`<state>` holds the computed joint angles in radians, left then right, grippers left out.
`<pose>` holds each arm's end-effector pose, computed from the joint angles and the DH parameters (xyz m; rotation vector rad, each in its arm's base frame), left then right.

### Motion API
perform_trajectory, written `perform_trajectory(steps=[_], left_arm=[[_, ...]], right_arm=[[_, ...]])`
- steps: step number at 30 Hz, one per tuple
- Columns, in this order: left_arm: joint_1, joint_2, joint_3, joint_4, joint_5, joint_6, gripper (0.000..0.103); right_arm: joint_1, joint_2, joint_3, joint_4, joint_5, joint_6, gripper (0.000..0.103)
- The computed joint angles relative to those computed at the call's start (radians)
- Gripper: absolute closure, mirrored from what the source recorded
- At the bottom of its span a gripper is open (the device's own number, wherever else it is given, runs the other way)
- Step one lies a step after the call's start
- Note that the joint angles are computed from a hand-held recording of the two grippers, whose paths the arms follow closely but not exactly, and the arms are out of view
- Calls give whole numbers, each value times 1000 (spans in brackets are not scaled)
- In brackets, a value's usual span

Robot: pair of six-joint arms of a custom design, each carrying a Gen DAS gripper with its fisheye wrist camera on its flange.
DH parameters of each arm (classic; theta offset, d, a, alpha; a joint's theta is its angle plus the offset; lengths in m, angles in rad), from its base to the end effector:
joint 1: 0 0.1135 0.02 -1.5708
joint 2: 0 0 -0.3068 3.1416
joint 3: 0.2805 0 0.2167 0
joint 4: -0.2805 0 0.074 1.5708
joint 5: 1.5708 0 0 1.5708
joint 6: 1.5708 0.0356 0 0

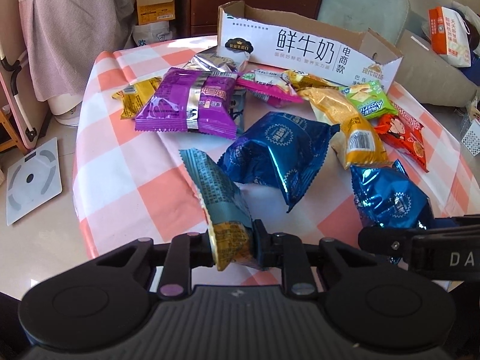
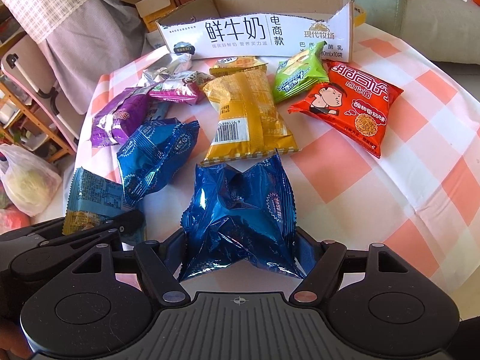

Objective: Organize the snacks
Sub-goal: 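Close the right gripper on the dark blue bag while the left gripper grasps the light blue wafer packet, then carry both packets into the milk box and open the right gripper over it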

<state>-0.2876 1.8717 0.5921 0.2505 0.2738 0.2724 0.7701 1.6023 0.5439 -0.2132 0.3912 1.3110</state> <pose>0.2696 -0.0898 0.1315 0.8079 2.4524 -0.3609 0.1642 0.1403 0.1659 0.7858 2.5373 0.0792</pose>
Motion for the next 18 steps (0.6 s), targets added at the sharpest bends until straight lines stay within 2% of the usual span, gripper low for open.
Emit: perform_trajectory(steps=[6, 18], left_arm=[[36, -30, -12, -22, 42, 24, 89], [82, -99, -39, -27, 106, 50, 90]], right_arm=[[12, -3, 3, -1, 3, 3, 29], [64, -26, 10, 1, 34, 14, 29]])
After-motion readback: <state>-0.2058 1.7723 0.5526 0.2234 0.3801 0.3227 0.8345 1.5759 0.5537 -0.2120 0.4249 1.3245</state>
